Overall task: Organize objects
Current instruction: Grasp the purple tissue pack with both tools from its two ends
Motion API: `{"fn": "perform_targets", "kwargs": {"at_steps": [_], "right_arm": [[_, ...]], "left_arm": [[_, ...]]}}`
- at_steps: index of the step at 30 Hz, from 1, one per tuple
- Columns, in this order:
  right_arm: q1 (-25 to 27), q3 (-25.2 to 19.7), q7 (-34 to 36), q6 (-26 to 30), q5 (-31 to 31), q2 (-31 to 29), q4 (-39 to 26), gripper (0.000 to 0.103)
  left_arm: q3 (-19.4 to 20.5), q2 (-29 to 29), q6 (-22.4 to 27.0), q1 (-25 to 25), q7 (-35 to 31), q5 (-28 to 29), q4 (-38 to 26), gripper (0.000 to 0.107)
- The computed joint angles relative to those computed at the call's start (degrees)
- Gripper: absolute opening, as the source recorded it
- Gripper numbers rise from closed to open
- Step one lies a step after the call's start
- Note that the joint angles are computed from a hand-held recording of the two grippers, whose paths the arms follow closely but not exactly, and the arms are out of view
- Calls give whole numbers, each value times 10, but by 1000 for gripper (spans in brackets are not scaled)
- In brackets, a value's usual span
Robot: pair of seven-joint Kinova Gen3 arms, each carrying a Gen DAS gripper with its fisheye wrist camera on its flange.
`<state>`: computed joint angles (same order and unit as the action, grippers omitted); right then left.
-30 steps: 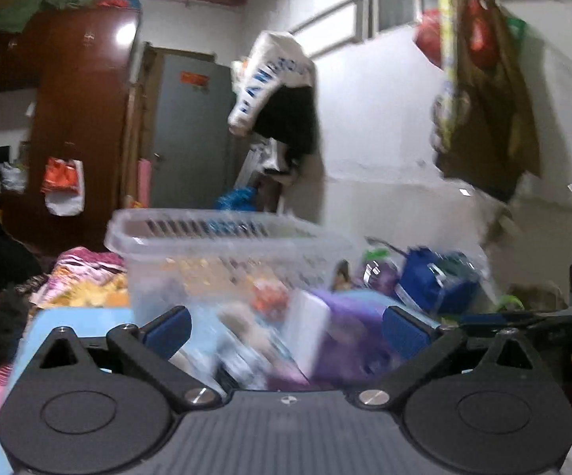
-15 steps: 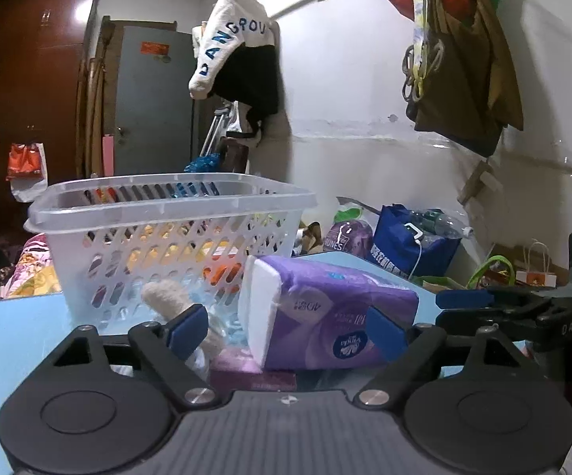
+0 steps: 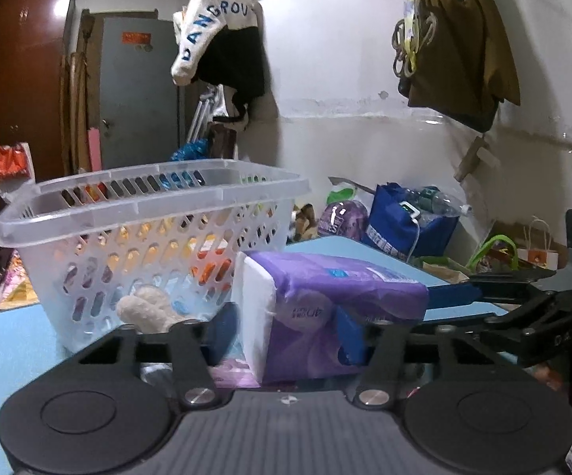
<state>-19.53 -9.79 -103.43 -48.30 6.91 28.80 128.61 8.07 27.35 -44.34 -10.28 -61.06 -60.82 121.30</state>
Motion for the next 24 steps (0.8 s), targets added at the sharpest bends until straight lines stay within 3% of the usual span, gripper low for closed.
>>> {"fn": "perform_targets", "kwargs": {"at_steps": [1, 3, 8, 15, 24], "right_arm": [[1, 0, -2, 2, 1, 0, -1, 63], [10, -3, -10, 7, 18, 0, -4, 57], [8, -1, -7, 20, 16, -3, -7, 56], [32, -10, -39, 21, 49, -3, -7, 46], [-18, 15, 21, 24, -36, -13, -5, 38]], "left_arm": [[-4, 3, -1, 2, 11, -10, -5, 51], [1, 9, 2, -3, 14, -15, -10, 44], [-2, 17, -7, -6, 11, -27, -14, 35], [-8, 22, -18, -9, 19, -42, -18, 33], [-10, 17, -31, 7, -58, 25, 17, 33]]}}
